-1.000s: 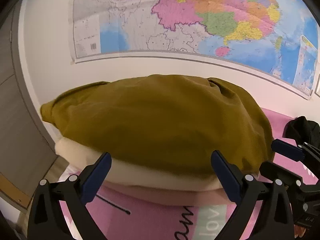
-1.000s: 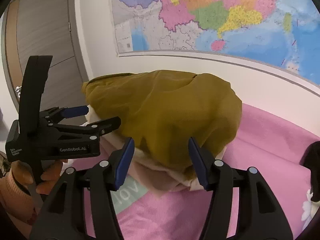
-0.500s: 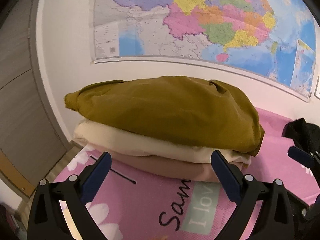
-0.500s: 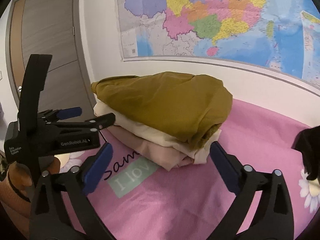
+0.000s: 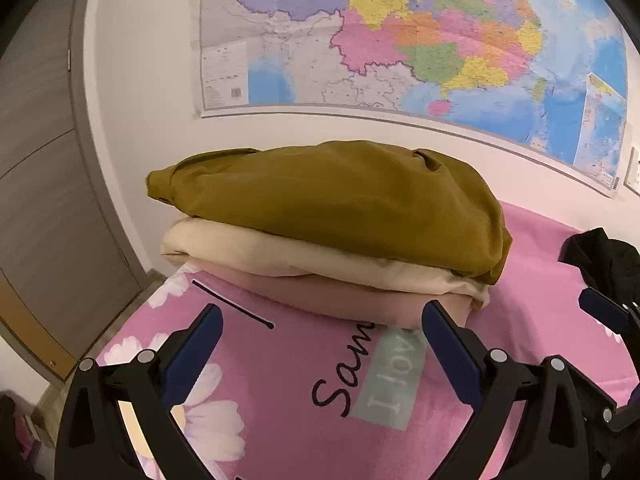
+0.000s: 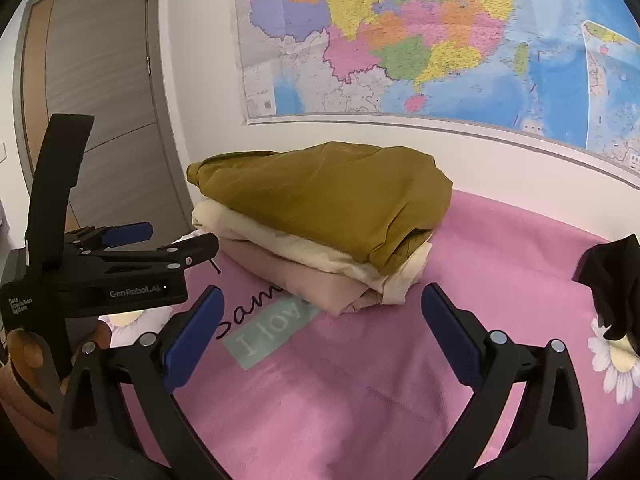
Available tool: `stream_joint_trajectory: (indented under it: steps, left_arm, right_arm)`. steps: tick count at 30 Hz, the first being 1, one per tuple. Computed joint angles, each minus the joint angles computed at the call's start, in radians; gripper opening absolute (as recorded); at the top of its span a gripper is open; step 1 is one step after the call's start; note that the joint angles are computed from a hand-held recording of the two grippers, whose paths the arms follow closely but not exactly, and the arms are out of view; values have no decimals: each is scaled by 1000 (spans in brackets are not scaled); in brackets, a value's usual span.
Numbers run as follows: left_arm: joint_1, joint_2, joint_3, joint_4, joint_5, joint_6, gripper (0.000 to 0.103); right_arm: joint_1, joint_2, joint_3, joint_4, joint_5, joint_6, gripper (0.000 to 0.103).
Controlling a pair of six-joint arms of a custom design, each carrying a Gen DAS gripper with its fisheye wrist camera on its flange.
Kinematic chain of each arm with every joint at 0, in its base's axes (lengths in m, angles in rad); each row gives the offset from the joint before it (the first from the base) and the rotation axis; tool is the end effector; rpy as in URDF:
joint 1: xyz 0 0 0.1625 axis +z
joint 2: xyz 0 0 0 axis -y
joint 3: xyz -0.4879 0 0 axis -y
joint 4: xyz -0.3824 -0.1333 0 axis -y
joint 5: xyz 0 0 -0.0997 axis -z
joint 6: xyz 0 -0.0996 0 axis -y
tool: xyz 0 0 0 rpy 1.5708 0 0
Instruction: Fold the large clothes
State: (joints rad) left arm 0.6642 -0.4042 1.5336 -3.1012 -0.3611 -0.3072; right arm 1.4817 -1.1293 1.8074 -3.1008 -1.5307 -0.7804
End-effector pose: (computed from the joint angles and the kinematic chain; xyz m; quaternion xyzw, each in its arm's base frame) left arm -0.4253 -0.6206 0.0152 0.1298 0.8036 -0.4524 0.3643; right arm 0.0792 -0.6565 0.3732 0.3163 -0.8538 0.3824 0.1574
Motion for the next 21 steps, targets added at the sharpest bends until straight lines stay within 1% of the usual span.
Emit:
stream_joint_trajectory:
  steps: [10,12,21]
  left_arm:
    - [-18,-16,44,33,-5,-78,96]
    - [-21,-21,52,55,-8,-101,96]
    - [-38,-27,81,71,11,-130,96]
  right_arm:
    - [-5,-29,28,1,14,-3,97]
    - [-7,-33,31,2,16,-5,97]
    - [-9,-44,54,-2,19,-6,97]
